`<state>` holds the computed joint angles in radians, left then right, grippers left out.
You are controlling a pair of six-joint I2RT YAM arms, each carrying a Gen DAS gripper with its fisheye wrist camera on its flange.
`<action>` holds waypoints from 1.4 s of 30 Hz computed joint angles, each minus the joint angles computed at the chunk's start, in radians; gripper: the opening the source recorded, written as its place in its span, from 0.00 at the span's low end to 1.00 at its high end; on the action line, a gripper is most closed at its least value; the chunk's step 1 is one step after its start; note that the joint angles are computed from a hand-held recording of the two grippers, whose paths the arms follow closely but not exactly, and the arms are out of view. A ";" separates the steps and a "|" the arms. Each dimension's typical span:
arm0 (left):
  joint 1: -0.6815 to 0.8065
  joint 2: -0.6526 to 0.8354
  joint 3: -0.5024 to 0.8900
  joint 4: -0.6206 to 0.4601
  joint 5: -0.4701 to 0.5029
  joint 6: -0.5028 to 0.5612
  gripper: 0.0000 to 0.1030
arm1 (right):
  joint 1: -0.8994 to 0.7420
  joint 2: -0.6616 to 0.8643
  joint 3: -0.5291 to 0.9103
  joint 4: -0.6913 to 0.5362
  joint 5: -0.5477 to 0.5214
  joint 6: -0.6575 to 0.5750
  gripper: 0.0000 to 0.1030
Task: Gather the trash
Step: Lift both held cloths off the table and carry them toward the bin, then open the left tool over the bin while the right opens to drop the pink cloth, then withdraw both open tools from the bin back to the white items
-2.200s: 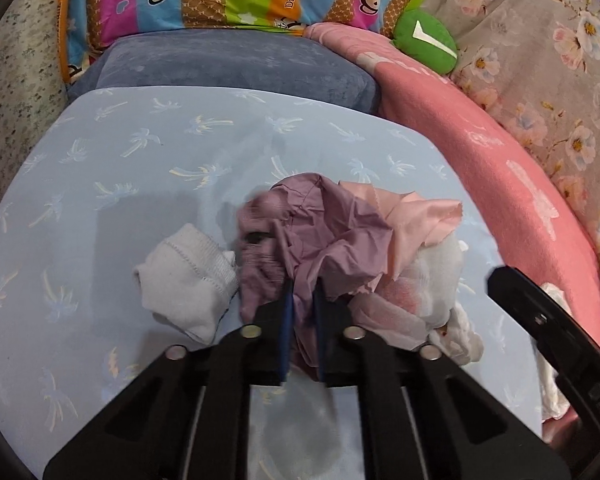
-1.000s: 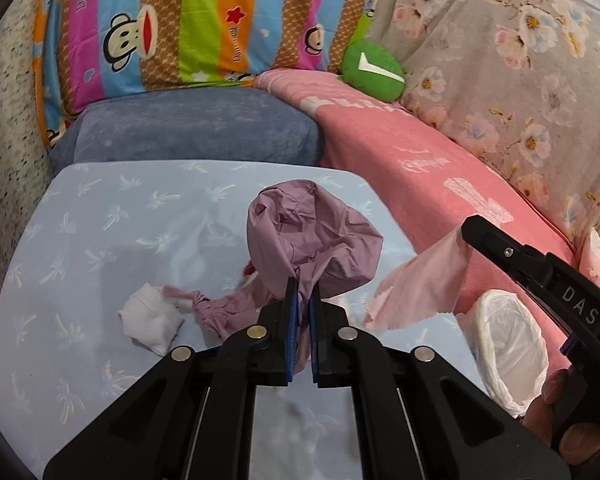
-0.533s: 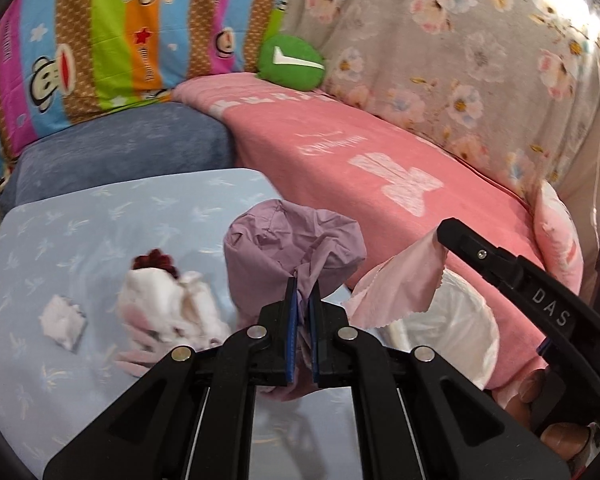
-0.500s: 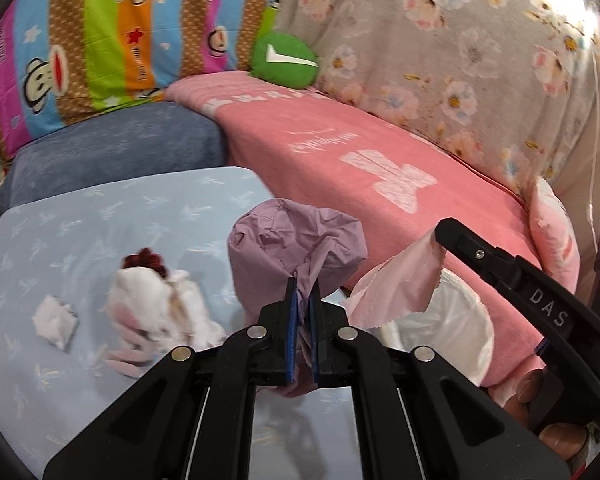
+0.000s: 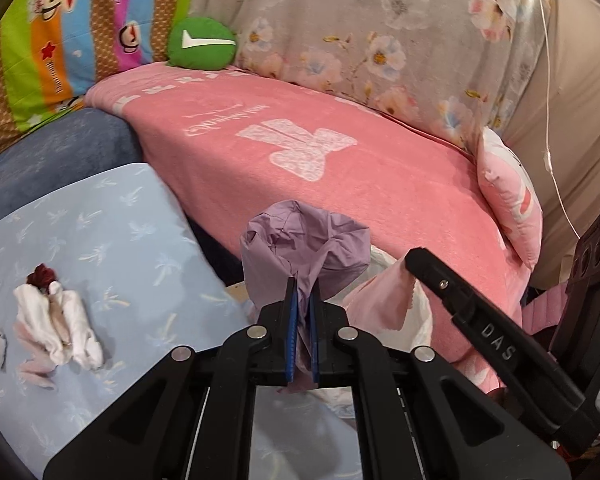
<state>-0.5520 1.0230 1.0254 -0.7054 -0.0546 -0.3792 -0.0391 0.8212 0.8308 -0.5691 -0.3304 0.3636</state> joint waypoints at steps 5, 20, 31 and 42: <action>-0.082 0.060 0.045 0.021 -0.035 -0.019 0.05 | -0.130 0.001 -0.019 -0.009 -0.077 -0.052 0.03; -0.105 0.147 0.043 0.071 -0.028 -0.049 0.13 | -0.225 0.015 -0.038 -0.013 -0.132 -0.107 0.03; -0.083 0.104 -0.001 0.066 -0.123 -0.068 0.65 | -0.172 0.009 -0.046 -0.008 -0.082 -0.080 0.14; -0.029 0.044 -0.041 0.048 -0.118 -0.068 0.65 | -0.083 0.001 -0.049 -0.005 -0.032 -0.054 0.16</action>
